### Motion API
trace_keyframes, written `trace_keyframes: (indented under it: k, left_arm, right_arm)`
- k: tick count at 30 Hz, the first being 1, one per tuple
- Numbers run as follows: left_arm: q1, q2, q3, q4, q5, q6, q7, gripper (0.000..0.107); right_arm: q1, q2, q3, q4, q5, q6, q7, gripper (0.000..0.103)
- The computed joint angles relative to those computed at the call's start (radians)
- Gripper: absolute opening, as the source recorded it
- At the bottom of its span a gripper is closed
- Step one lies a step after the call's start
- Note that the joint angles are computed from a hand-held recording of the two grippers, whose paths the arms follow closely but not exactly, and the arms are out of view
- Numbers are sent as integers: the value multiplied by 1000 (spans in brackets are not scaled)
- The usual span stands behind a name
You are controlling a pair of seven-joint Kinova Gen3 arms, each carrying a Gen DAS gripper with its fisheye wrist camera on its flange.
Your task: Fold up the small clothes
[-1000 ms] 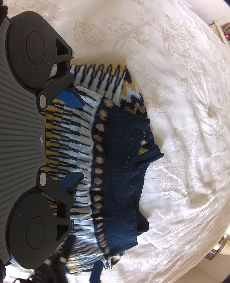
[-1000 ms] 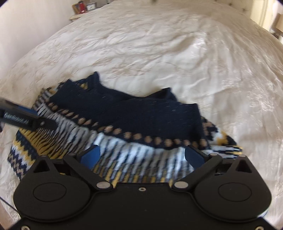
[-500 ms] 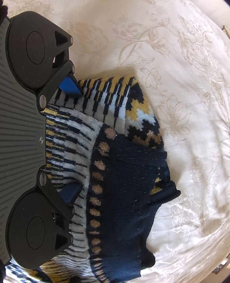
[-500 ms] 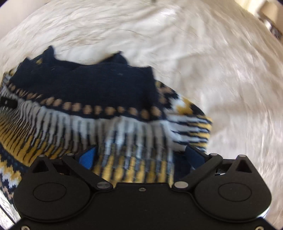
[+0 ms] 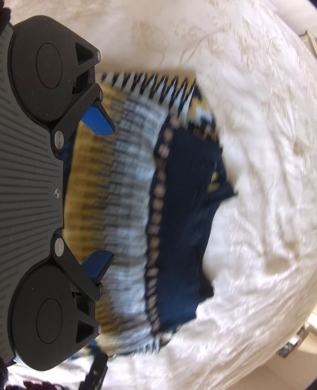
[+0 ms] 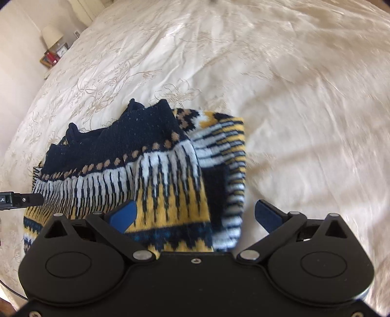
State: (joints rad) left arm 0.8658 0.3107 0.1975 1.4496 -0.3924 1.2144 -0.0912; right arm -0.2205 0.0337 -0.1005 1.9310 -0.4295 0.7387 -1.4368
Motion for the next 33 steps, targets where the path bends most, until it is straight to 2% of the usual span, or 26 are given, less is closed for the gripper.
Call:
trace_keyframes:
  k: [7, 11, 21, 33]
  left_arm:
    - [27, 92, -11, -104, 5, 42, -71, 102]
    - [26, 137, -37, -146, 26, 73, -79, 102]
    - [-23, 222, -73, -203, 99, 106, -132, 103]
    - [-35, 233, -87, -209, 123, 103, -154, 103]
  right_arm:
    - [60, -36, 46, 73, -168, 49, 163, 102]
    - [89, -16, 64, 78, -246, 88, 237, 102]
    - [195, 124, 54, 34, -416, 213, 415, 103]
    - [293, 288, 1, -14, -597, 307, 547, 103]
